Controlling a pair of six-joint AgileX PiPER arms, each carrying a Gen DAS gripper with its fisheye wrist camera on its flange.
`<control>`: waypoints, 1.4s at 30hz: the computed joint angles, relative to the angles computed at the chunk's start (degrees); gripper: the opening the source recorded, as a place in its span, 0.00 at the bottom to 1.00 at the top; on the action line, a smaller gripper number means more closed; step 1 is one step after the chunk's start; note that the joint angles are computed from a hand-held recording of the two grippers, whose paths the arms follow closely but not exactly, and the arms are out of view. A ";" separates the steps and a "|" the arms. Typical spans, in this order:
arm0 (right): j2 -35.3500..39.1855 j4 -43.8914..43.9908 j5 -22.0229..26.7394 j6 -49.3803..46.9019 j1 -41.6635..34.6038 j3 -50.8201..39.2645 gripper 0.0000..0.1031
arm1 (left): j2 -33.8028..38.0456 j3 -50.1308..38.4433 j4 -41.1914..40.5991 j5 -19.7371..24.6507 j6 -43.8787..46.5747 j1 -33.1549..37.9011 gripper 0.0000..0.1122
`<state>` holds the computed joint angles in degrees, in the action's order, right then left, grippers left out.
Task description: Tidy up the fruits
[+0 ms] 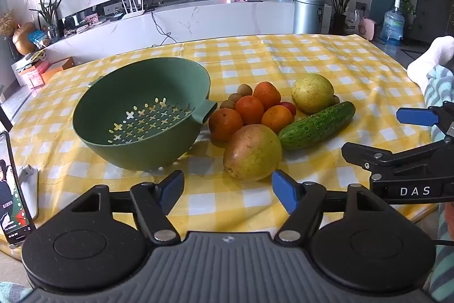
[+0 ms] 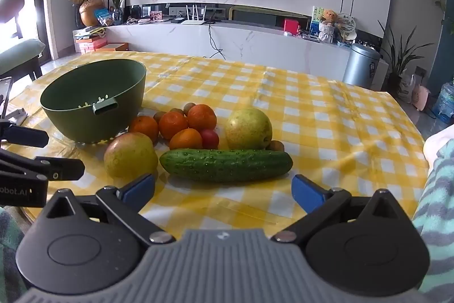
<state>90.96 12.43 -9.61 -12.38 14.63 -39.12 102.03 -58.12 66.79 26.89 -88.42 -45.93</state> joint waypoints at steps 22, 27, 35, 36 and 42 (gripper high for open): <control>0.22 -4.83 -0.64 4.92 -0.80 0.50 0.96 | -0.40 -0.22 -3.25 0.32 3.20 -0.34 0.68; 0.23 -4.94 -0.88 5.08 -0.91 0.81 0.96 | -0.43 -0.31 -3.47 0.52 3.31 -0.45 0.68; 0.38 -4.74 -0.89 5.09 -0.86 1.11 0.96 | -0.47 -0.27 -3.57 0.44 3.55 -0.52 0.68; 0.57 -5.63 -0.96 6.02 -0.96 1.06 0.96 | -0.36 -0.26 -3.39 0.53 3.27 -0.71 0.68; 0.86 -6.01 -0.65 6.51 -1.18 0.86 0.96 | -0.22 -0.23 -3.20 0.61 2.94 -1.09 0.68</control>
